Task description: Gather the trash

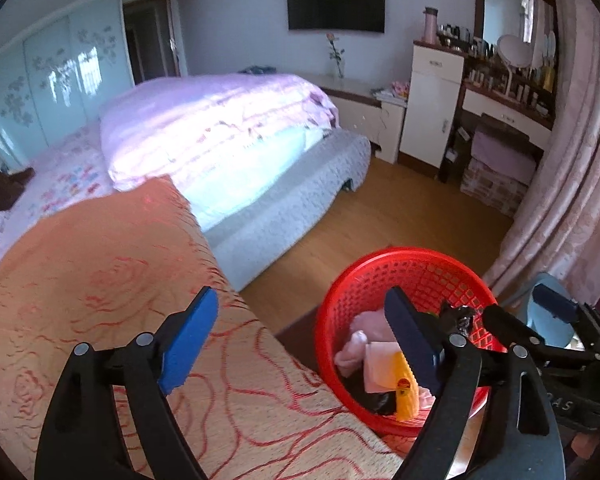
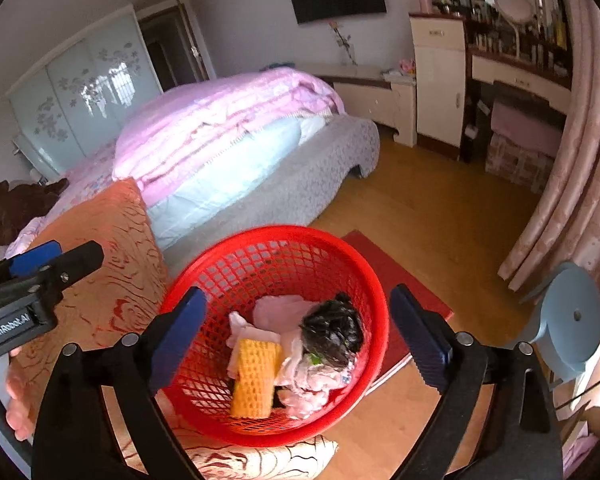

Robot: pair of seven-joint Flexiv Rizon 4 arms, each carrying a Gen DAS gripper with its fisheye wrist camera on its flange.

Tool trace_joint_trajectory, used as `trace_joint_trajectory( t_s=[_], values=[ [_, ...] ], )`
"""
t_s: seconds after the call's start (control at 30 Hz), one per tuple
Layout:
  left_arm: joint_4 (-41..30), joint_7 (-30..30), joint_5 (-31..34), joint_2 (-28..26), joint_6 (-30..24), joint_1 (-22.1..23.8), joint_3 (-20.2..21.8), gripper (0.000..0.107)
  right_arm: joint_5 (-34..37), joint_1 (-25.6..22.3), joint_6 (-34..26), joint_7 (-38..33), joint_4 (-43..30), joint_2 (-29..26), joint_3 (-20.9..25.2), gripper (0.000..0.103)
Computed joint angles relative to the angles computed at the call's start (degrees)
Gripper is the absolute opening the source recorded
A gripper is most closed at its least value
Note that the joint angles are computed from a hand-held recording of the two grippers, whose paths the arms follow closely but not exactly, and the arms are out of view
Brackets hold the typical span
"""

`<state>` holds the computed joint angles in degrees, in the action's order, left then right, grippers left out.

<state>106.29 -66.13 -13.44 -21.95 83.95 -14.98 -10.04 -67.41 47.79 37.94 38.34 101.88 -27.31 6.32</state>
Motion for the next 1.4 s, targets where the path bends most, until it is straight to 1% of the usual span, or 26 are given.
trace_joint_trajectory(
  t_s=[0.03, 0.1, 0.2, 0.27, 0.3, 0.33, 0.47, 0.53, 0.57, 0.6, 0.63, 0.67, 0.73, 0.77, 0.87, 0.93, 0.97, 1.03, 1.13, 1.17, 1.33, 1.4],
  values=[
    [0.79, 0.23, -0.02, 0.53, 1.19, 0.35, -0.20, 0.084, -0.55, 0.41, -0.56, 0.06, -0.31, 0.03, -0.13, 0.092],
    [2.51, 1.10, -0.54, 1.58, 3.45, 1.56, -1.34, 0.085, -2.20, 1.38, -2.10, 0.24, -1.05, 0.14, -0.37, 0.096],
    [4.52, 1.44, -0.42, 2.84, 6.99, 2.42, -1.59, 0.088, -3.52, 2.57, -4.26, -0.71, -2.55, -0.02, -0.21, 0.096],
    [6.21, 1.19, -0.13, 3.83, 9.79, 3.18, -1.68, 0.092, -3.10, 3.50, -6.26, -1.65, -3.90, -0.45, 0.06, 0.096],
    [6.85, 1.29, -0.26, 4.16, 10.61, 4.09, -2.45, 0.092, -2.52, 4.05, -7.39, -2.51, -4.80, -0.74, 0.23, 0.096],
    [8.10, 1.76, -0.76, 4.85, 11.60, 6.11, -4.33, 0.092, -2.38, 4.39, -7.85, -2.92, -5.33, -0.91, 0.26, 0.096],
    [11.25, 2.72, -1.82, 6.88, 12.74, 10.96, -8.09, 0.093, -0.33, 6.47, -11.72, -6.02, -8.69, -2.16, 0.23, 0.096],
    [12.23, 2.48, -2.00, 7.65, 12.85, 11.61, -7.83, 0.094, 0.32, 7.18, -12.54, -6.91, -9.92, -2.71, 0.12, 0.096],
    [12.36, 2.10, -2.18, 7.93, 12.43, 10.95, -6.73, 0.094, 1.18, 7.44, -12.79, -7.61, -10.80, -3.16, 0.20, 0.096],
    [12.02, 0.09, -0.64, 8.13, 11.36, 10.37, -5.29, 0.094, 1.86, 7.61, -12.79, -8.09, -11.40, -3.48, 0.17, 0.096],
    [12.55, 1.17, -2.83, 8.54, 10.83, 10.67, -5.73, 0.094, 2.44, 7.77, -12.56, -8.52, -11.97, -3.79, 0.13, 0.096],
    [13.47, 2.41, -4.47, 8.96, 11.02, 12.58, -7.98, 0.094, 2.98, 7.96, -12.43, -8.93, -12.40, -4.03, 0.07, 0.096],
    [14.49, 3.50, -6.26, 9.56, 10.98, 13.95, -9.57, 0.094, 4.39, 8.56, -12.94, -9.71, -13.53, -4.65, -0.09, 0.096],
    [15.30, 4.50, -7.47, 9.93, 11.24, 15.09, -11.04, 0.094, 4.97, 8.80, -12.97, -9.73, -13.90, -4.85, -0.20, 0.096],
    [17.68, 7.77, -11.14, 11.22, 11.92, 18.19, -15.48, 0.094, 6.00, 9.14, -12.31, -8.56, -13.67, -4.63, -0.38, 0.096],
    [19.54, 10.44, -13.89, 12.23, 12.54, 20.94, -19.51, 0.094, 6.59, 9.60, -12.79, -7.51, -13.55, -4.43, -0.44, 0.096],
    [19.81, 11.09, -14.57, 12.42, 12.48, 20.89, -19.88, 0.094, 6.87, 9.81, -13.29, -6.95, -13.41, -4.23, -0.44, 0.096],
    [20.80, 13.75, -17.34, 13.02, 12.48, 22.38, -22.62, 0.094, 7.27, 10.34, -14.50, -5.94, -13.42, -4.02, -0.36, 0.096],
    [21.42, 16.81, -20.57, 13.47, 12.60, 22.56, -24.27, 0.094, 7.64, 10.95, -16.46, -4.81, -13.38, -3.64, -0.14, 0.096],
    [21.29, 17.01, -20.77, 13.40, 12.65, 21.42, -23.30, 0.094, 7.74, 11.05, -16.90, -4.38, -13.29, -3.52, -0.03, 0.096],
    [21.12, 19.63, -23.67, 13.12, 13.06, 20.23, -23.22, 0.094, 8.40, 10.73, -17.25, -3.36, -12.90, -3.31, 0.59, 0.096],
    [20.89, 19.50, -23.60, 12.93, 12.90, 19.16, -22.07, 0.094, 8.58, 10.51, -16.94, -3.26, -12.78, -3.30, 0.69, 0.096]
  ],
)
